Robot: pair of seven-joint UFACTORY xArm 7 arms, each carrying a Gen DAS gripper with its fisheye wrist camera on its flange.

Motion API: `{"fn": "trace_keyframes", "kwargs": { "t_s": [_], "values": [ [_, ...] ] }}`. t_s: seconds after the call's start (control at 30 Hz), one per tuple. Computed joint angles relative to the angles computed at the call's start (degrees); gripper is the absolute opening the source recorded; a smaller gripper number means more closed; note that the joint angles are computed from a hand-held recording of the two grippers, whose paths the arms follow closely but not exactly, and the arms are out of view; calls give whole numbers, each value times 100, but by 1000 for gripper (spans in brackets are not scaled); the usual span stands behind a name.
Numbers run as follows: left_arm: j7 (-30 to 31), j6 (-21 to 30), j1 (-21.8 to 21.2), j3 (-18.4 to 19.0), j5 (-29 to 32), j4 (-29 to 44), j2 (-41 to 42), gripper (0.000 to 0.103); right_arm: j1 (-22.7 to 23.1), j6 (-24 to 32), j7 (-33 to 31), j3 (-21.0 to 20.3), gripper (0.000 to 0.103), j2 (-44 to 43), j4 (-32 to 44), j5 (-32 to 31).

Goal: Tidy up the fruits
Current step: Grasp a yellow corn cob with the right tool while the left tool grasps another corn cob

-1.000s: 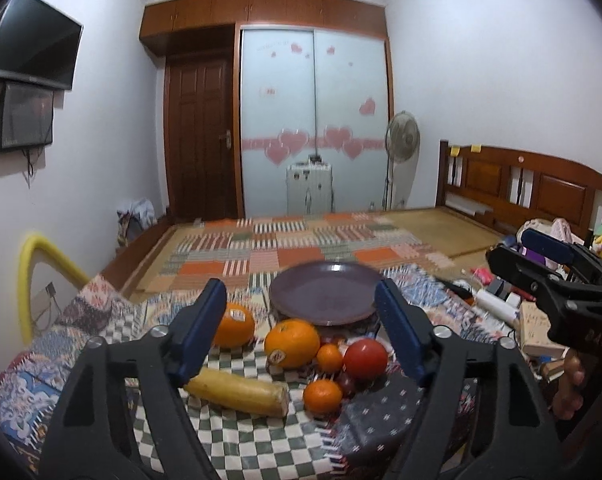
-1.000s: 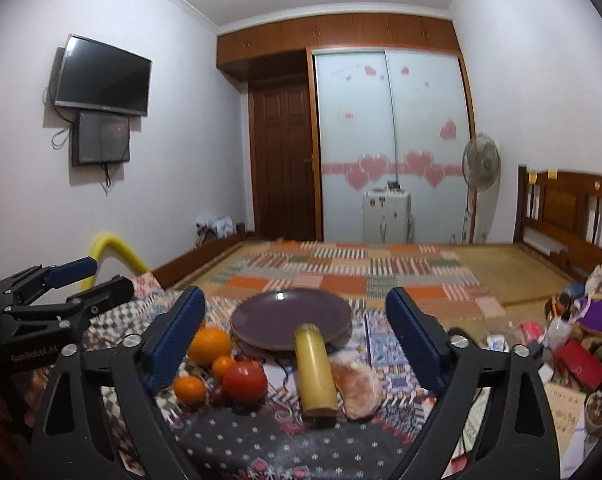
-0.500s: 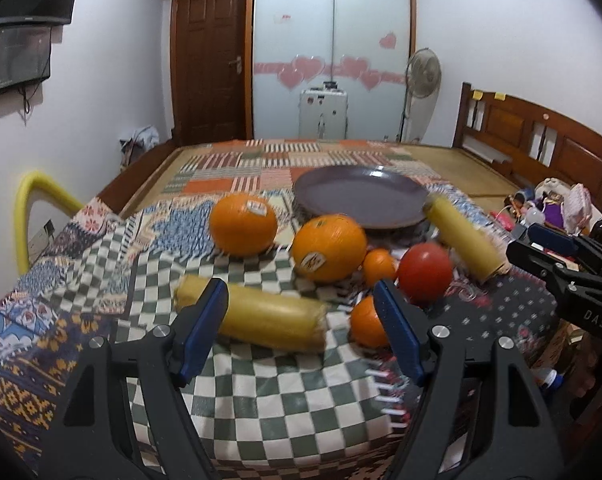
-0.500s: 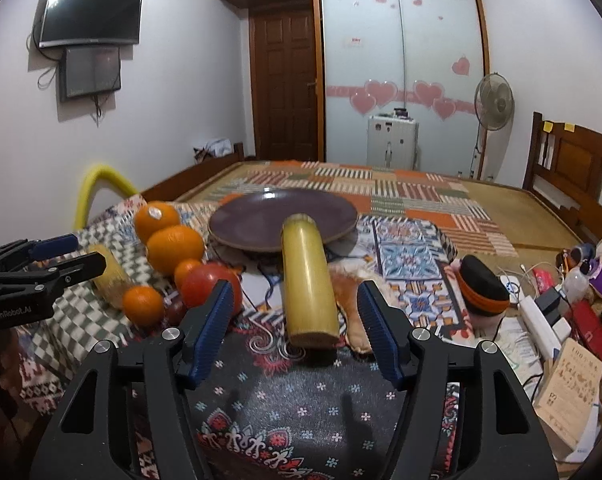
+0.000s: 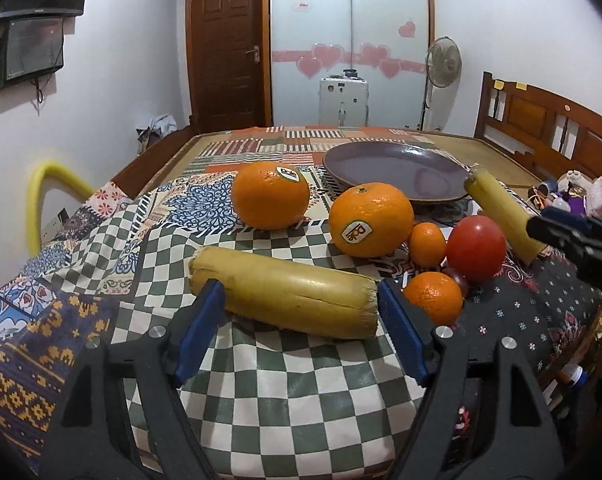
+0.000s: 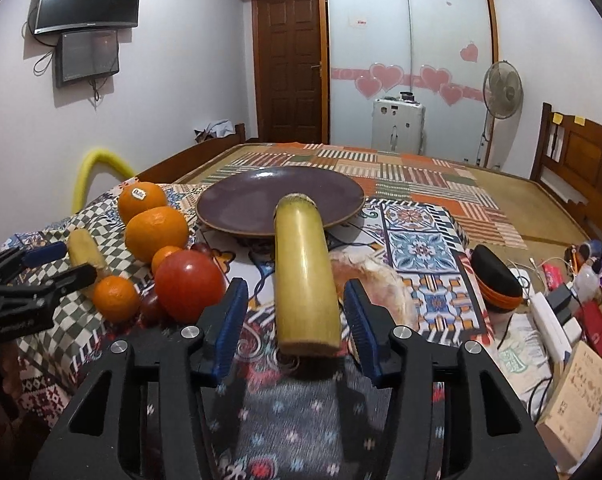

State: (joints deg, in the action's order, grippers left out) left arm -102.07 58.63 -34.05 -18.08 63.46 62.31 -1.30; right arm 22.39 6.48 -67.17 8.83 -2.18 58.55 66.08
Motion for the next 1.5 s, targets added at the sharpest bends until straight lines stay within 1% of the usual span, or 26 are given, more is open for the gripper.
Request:
{"fn": "trace_keyframes", "kwargs": {
  "t_s": [0.13,0.2,0.27,0.37,0.43,0.47,0.5,0.57,0.63,0.77,0.8,0.87,0.9,1.0,1.1,1.17,1.2,1.3,1.5],
  "values": [
    [72,-188,28,-12,-25,-212,-197,70,-87,126,533,9,44,134,43,-639],
    [137,-232,57,-47,-131,-338,-341,66,-133,251,664,23,44,170,60,-787],
    [195,-222,98,-100,-249,-433,-459,63,-137,76,894,80,44,202,11,-1098],
    [245,-155,157,-199,-448,-586,-647,62,-152,-63,1249,122,44,251,-22,-1524],
    [333,-30,184,-282,-568,-633,-727,62,-186,-105,1541,124,40,278,-37,-1829],
    [394,38,192,-320,-627,-628,-745,62,-211,-96,1753,118,36,294,-37,-2020],
    [447,87,200,-347,-691,-619,-762,62,-249,10,1756,117,36,302,14,-1975],
    [462,58,232,-370,-750,-630,-817,62,-324,327,1640,104,35,272,91,-1679],
    [432,-43,279,-393,-718,-648,-900,62,-342,439,1542,102,35,215,62,-1508],
    [546,-34,410,-410,-713,-506,-896,62,-297,477,1609,67,35,95,-80,-1634],
    [626,-55,449,-371,-782,-454,-870,62,-283,526,1624,52,35,73,-102,-1674],
    [754,-148,525,-289,-931,-398,-841,63,-243,454,1677,39,35,16,-201,-1810],
    [819,-100,563,-273,-985,-331,-790,63,-223,410,1712,29,35,-9,-242,-1888],
    [1005,31,606,-233,-1056,-135,-603,67,-169,453,1610,-48,35,-63,-289,-1838],
    [1200,25,593,-151,-1134,30,-408,70,-149,501,1598,-95,35,-90,-306,-1867],
    [1182,172,556,-124,-1063,143,-302,80,-131,504,1534,-120,35,-114,-328,-1832],
    [1168,215,538,-94,-1041,185,-260,80,-121,508,1495,-133,35,-129,-344,-1798],
    [1173,36,522,26,-1066,185,-242,80,-101,527,1394,-169,35,-150,-360,-1702],
    [1280,-264,575,174,-1242,316,-112,82,-115,636,1414,-188,35,-123,-314,-1673]
  ]
}}
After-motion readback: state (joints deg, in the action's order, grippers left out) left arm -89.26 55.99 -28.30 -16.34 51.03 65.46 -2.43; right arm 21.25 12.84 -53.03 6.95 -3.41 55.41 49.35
